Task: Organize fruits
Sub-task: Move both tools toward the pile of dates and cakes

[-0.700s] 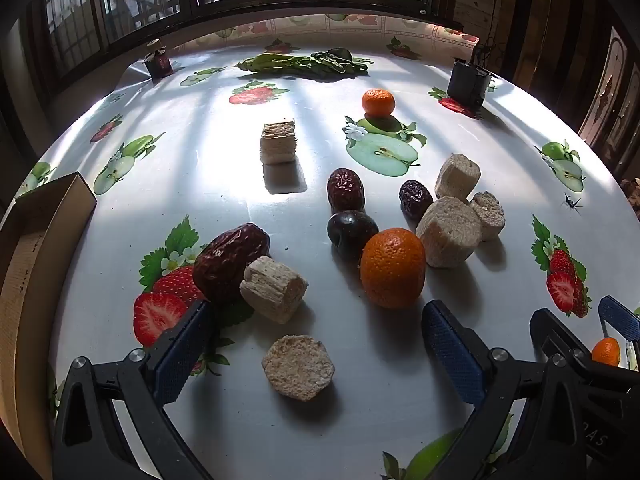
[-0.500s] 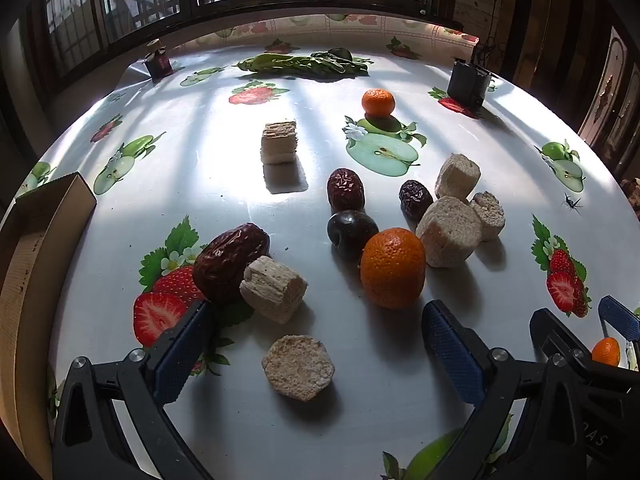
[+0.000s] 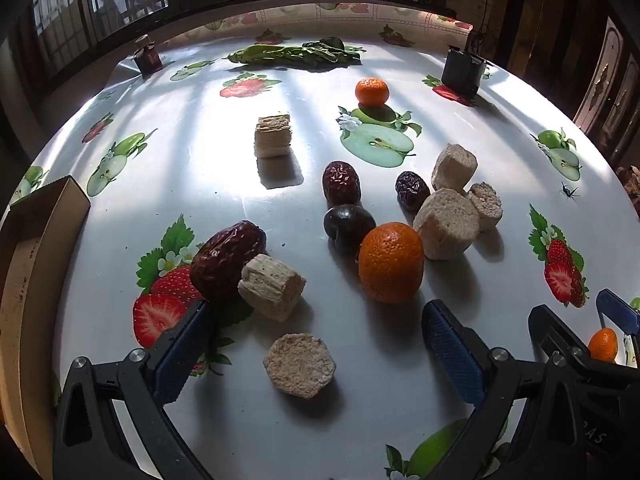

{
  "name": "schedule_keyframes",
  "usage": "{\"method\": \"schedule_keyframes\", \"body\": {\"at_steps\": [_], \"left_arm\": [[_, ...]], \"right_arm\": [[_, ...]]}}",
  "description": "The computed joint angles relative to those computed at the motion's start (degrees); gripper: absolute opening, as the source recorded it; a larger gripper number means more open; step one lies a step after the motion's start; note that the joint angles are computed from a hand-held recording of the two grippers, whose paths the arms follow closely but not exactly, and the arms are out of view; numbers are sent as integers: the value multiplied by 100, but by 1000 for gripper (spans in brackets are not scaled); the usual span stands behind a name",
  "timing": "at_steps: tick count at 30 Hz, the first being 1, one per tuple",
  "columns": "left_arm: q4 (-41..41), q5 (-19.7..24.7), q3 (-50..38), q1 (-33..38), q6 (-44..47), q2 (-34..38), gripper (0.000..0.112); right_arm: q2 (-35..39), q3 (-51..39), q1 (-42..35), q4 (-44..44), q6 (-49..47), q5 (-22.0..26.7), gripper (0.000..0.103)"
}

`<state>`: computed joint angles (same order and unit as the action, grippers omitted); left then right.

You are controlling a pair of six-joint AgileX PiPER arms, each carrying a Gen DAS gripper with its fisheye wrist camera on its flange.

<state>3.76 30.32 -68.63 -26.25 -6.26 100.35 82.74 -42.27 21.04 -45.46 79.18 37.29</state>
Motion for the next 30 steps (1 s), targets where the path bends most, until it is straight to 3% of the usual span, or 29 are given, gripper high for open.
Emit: {"method": "schedule_keyframes", "body": {"at_steps": [4, 7, 15, 18, 23, 30], "left_arm": [[-506, 13, 99, 141, 756, -90, 101], [-1446, -41, 383, 399, 1695, -418, 84], [-3020, -788, 1656, 1053, 3447, -2322, 83], [-3367, -970, 1923, 1251, 3890, -2858, 83], [-4139, -517, 1938, 1593, 4749, -2974, 84], [-4384, -402, 2126, 1731, 5055, -3054, 84]], "right_arm": [[106, -233, -30, 484, -259, 252, 102], [139, -374, -85, 856, -704, 320, 102], [-307, -103, 149, 786, -10, 274, 102], [-624, -30, 837, 182, 985, 832, 102], [-810, -159, 2145, -409, 2175, 1993, 102], [-567, -505, 3129, -646, 2553, 3169, 103]]}}
